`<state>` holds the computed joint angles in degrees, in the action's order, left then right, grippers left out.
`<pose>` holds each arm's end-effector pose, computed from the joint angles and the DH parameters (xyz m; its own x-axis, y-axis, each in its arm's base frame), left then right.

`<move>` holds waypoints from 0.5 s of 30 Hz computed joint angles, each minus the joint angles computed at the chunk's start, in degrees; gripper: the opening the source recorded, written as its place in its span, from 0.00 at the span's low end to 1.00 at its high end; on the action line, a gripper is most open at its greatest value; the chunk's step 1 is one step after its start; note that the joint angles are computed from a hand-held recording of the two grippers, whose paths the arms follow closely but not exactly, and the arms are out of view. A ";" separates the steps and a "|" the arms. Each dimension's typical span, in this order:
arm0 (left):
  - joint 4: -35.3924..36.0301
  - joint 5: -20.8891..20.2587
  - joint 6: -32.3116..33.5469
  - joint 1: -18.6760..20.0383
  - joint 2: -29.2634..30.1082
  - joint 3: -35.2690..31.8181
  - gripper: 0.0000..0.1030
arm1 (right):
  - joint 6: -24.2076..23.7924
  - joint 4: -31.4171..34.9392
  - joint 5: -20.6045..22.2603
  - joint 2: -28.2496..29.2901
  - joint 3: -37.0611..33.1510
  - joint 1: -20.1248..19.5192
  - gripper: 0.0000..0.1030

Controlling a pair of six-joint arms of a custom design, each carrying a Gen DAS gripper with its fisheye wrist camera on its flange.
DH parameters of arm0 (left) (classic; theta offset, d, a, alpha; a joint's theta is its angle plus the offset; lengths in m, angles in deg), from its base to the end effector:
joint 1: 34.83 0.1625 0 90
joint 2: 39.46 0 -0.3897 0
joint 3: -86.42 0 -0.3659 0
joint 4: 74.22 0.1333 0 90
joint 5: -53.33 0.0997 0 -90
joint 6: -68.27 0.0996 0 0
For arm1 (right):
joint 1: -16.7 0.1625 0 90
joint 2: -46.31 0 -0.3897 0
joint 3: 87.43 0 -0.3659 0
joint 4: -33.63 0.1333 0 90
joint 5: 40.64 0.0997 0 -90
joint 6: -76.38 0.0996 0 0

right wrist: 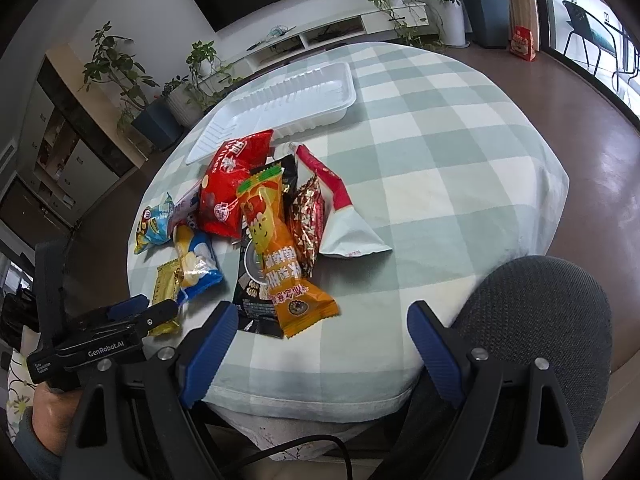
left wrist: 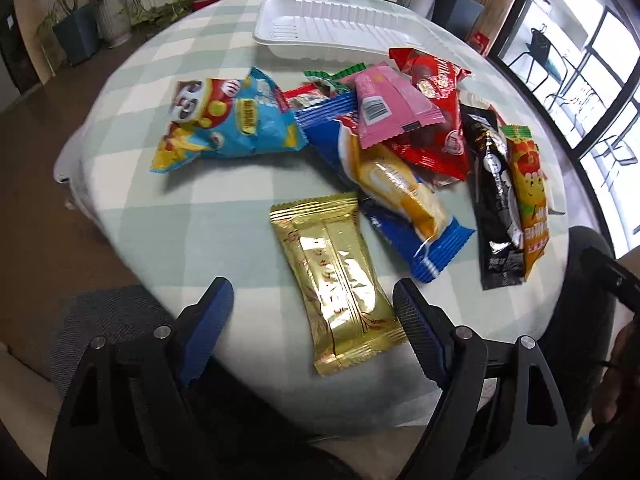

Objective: Organize snacks
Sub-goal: 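Grasp the gold wafer bar with the left gripper while the right gripper grasps the orange stick snack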

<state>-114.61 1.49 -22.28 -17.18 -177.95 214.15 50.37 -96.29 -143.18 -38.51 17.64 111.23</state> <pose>-0.0326 -0.2148 0.3656 -0.7434 -0.2444 -0.6226 0.1238 0.8645 -0.4872 0.1512 -0.4947 0.3660 -0.8471 -0.4155 0.3314 -0.4961 0.8418 -0.2129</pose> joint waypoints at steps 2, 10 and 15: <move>5.00 -0.98 -3.57 -3.46 0.44 -0.68 0.79 | -0.13 -0.22 -0.08 0.02 0.07 0.10 0.87; -3.95 2.18 6.41 2.71 1.54 2.16 0.73 | -2.78 -2.23 -0.62 -0.50 1.43 1.09 0.86; -4.90 4.10 9.33 5.19 1.39 1.09 0.37 | -3.31 -3.02 -1.09 -0.30 1.45 1.38 0.84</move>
